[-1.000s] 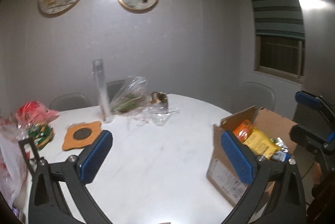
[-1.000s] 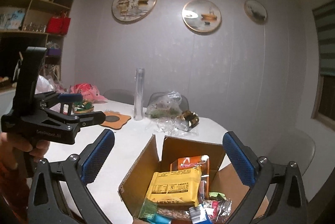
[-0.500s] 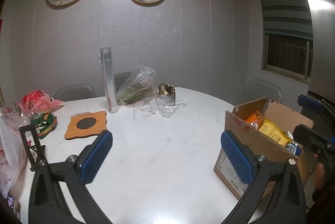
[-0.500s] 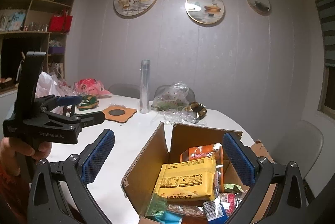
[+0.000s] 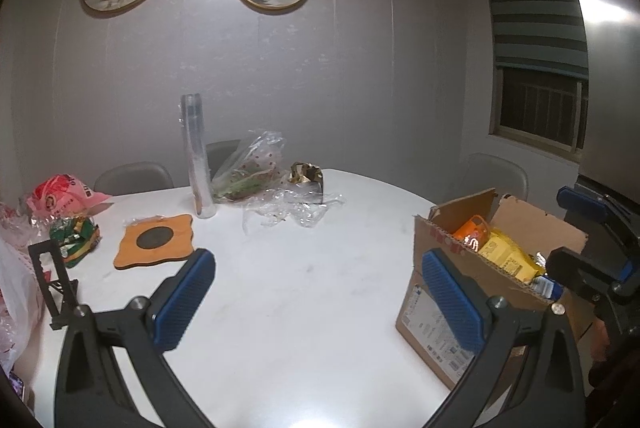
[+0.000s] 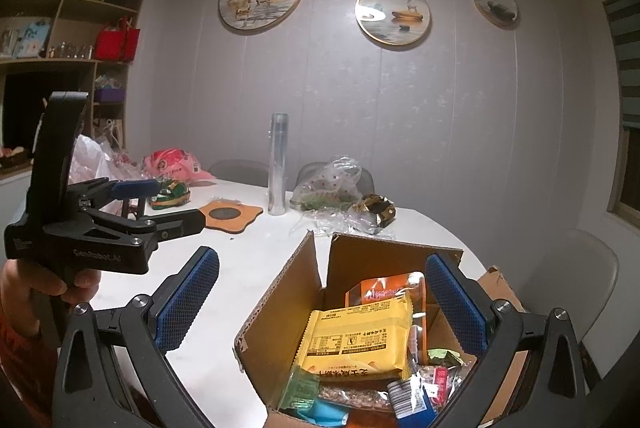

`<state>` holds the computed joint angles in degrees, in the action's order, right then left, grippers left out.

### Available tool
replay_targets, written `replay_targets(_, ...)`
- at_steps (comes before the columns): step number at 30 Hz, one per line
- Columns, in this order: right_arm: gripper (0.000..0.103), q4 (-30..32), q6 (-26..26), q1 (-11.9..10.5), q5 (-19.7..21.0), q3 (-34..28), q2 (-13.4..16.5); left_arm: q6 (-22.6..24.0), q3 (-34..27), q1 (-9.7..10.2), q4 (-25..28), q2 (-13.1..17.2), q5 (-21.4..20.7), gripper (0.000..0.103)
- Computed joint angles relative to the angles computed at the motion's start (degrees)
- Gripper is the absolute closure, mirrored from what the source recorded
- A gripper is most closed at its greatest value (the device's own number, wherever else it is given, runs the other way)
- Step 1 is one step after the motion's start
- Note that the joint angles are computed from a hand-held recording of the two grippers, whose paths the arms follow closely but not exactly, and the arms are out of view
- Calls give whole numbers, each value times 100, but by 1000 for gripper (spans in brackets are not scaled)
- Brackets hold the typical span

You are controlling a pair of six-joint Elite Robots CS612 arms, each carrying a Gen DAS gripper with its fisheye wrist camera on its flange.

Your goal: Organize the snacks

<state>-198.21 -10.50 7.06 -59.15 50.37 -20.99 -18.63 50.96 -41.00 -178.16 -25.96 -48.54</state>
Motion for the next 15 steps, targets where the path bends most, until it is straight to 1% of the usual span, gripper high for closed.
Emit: replay_targets(15,0,-31,44,1,-91,205,-89,126,-5,-12,-104,13,-54,1)
